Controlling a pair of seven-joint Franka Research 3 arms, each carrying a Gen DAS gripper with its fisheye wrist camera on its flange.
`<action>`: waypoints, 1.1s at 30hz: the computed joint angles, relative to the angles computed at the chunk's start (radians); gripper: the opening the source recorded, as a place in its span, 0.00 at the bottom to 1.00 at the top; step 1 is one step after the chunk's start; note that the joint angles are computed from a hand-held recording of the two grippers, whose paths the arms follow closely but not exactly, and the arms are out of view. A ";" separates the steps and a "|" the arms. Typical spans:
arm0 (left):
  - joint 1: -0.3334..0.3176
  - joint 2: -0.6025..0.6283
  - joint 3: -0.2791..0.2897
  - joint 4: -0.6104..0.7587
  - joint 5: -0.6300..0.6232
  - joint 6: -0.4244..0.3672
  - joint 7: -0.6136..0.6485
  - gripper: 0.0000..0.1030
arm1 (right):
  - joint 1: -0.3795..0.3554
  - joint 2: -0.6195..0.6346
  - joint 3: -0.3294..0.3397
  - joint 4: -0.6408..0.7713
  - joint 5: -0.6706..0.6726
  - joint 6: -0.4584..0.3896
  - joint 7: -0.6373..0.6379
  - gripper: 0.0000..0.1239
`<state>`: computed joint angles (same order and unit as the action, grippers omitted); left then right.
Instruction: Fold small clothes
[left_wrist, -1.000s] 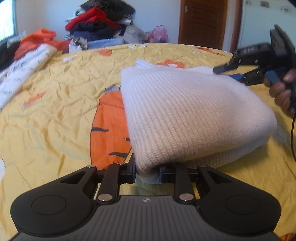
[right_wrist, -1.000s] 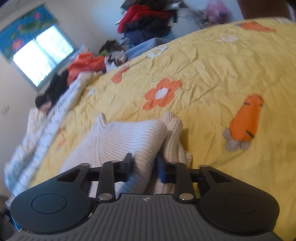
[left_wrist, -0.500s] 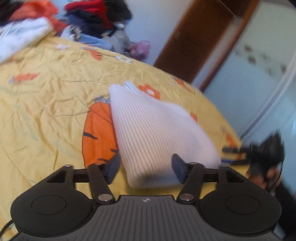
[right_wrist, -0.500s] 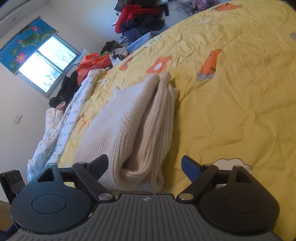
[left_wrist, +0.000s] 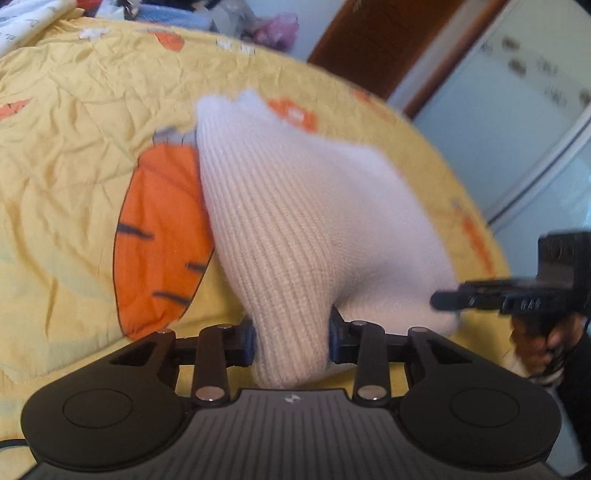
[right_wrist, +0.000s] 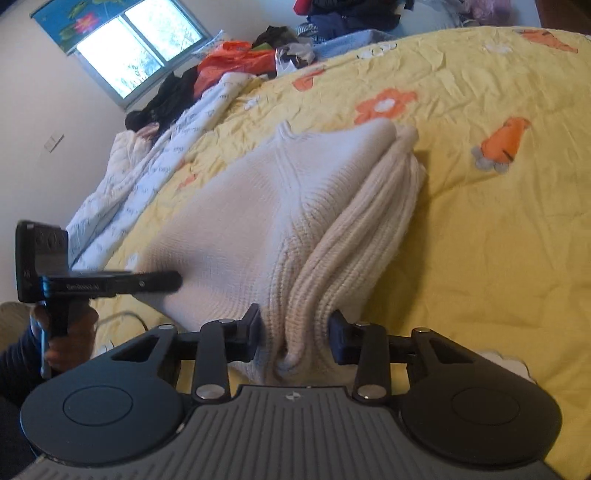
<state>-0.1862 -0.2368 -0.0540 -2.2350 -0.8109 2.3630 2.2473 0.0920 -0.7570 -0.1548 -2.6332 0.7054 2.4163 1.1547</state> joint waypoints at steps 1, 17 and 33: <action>-0.001 0.002 -0.009 -0.018 0.004 0.037 0.006 0.38 | 0.007 0.010 -0.024 -0.012 0.021 -0.007 -0.008 0.30; 0.096 0.360 -0.051 0.411 -0.115 -0.009 -0.075 0.83 | 0.086 0.410 -0.157 0.298 0.391 0.172 -0.186 0.82; 0.099 0.629 -0.183 0.766 0.247 0.167 -0.201 0.23 | -0.061 0.746 0.020 0.661 0.501 0.102 -0.324 0.27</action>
